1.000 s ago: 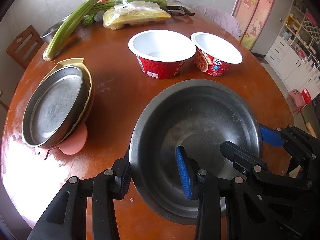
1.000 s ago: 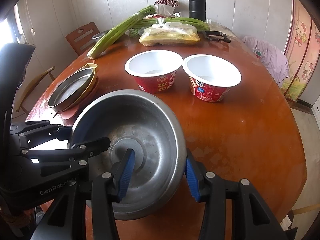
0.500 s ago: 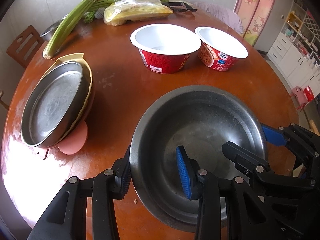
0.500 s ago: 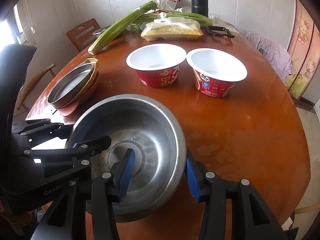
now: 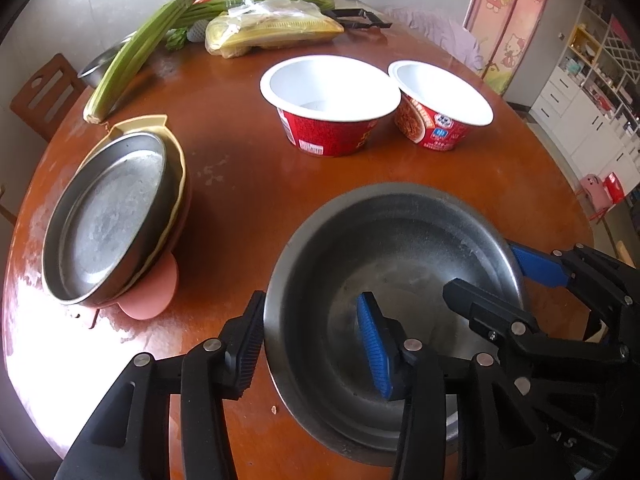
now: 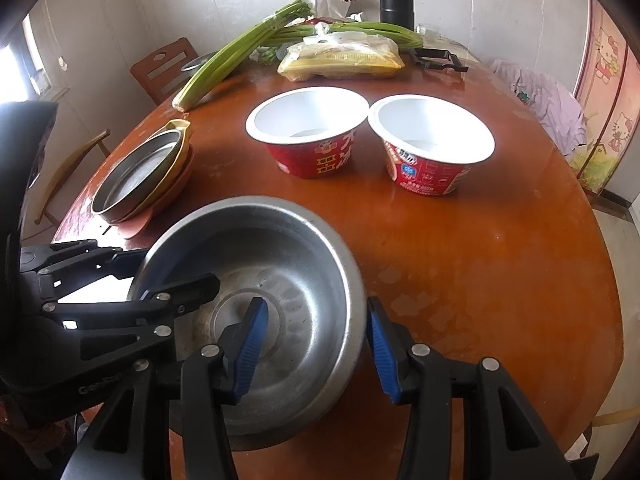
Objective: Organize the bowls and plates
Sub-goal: 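Lower the steel bowl onto the table and open the left gripper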
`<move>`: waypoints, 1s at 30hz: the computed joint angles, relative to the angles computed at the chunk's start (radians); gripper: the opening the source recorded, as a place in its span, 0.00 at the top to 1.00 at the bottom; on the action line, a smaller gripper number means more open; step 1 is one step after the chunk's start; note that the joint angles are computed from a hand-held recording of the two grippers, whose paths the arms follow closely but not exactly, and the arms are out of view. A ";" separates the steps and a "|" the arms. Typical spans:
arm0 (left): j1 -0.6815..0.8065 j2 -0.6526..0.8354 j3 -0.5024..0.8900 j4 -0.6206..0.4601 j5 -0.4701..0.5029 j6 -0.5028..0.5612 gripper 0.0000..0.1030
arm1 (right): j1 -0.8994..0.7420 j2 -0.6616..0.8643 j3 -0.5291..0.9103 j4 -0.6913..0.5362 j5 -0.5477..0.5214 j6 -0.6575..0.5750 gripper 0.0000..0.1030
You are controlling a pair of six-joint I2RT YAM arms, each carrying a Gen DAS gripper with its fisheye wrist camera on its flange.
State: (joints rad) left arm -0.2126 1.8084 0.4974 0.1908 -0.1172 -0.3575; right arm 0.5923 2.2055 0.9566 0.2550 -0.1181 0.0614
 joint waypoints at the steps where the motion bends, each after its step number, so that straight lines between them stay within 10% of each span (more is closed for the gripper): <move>1: 0.000 -0.006 -0.002 0.000 0.000 0.000 0.54 | -0.002 -0.002 0.001 -0.001 0.001 0.002 0.52; 30: 0.179 -0.208 0.121 -0.151 0.015 0.155 0.50 | -0.016 -0.081 0.109 -0.082 0.017 -0.004 0.46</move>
